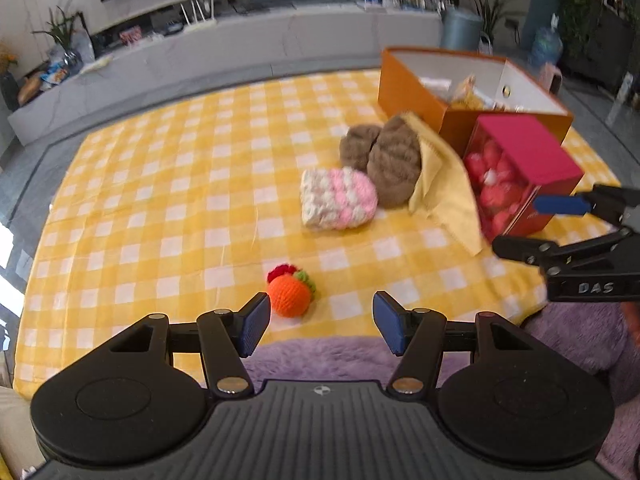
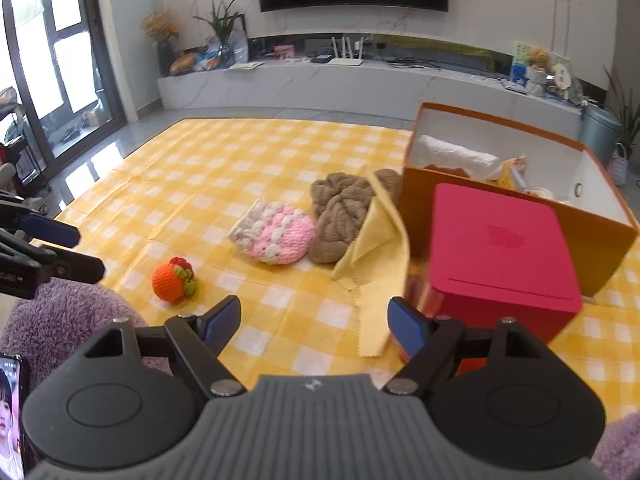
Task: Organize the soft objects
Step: 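Withdraw both tools from the box back toward the knit items, then grasp the orange knit fruit with the left tool while the right tool grasps the pink knit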
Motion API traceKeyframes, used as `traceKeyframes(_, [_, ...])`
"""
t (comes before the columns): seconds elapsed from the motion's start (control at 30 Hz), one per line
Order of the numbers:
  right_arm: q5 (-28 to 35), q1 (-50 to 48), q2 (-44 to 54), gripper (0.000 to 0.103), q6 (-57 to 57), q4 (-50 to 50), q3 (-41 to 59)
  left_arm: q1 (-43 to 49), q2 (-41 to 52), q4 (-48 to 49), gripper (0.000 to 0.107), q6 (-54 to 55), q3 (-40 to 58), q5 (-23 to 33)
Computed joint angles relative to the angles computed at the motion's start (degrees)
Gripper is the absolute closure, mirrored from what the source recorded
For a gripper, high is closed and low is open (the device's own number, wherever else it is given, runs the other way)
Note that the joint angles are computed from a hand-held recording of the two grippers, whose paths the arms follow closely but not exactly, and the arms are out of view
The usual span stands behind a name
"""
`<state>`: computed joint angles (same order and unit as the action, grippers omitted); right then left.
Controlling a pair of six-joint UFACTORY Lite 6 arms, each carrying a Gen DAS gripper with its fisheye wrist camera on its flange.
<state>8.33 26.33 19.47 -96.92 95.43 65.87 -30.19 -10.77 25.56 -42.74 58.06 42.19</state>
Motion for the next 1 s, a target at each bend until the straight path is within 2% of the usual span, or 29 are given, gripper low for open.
traceKeyframes(0.1, [0.19,0.66,3.05,0.023,6.5,-7.34,3.7,3.69,2.65,-2.29,0.037,5.31,1.11,-0.79])
traceKeyframes(0.33, [0.24,2.09,12.11,0.023,32.47,-35.58,15.38,10.77,9.64,-11.59,0.037,18.72,4.34,-3.27])
traceKeyframes(0.47, [1.43,2.8,17.72,0.023,45.71,-49.82,22.46,14.04,17.18,-18.65,0.037,26.18,9.65,-2.57])
traceKeyframes(0.57, [2.67,3.57,21.56,0.022,54.68,-59.68,27.24,15.58,23.38,-19.86,0.037,27.1,14.72,-1.16])
traceKeyframes(0.77, [6.38,3.91,27.32,0.022,60.07,-66.96,34.83,16.95,32.13,-19.2,0.039,26.18,21.59,0.84])
traceKeyframes(0.93, [10.78,4.03,33.31,0.022,67.46,-76.0,43.8,16.96,35.37,-20.07,0.038,25.03,23.39,0.49])
traceKeyframes(1.0, [12.17,3.98,35.06,0.022,68.12,-77.21,46.39,17.32,35.73,-21.87,0.042,26.25,23.21,-0.33])
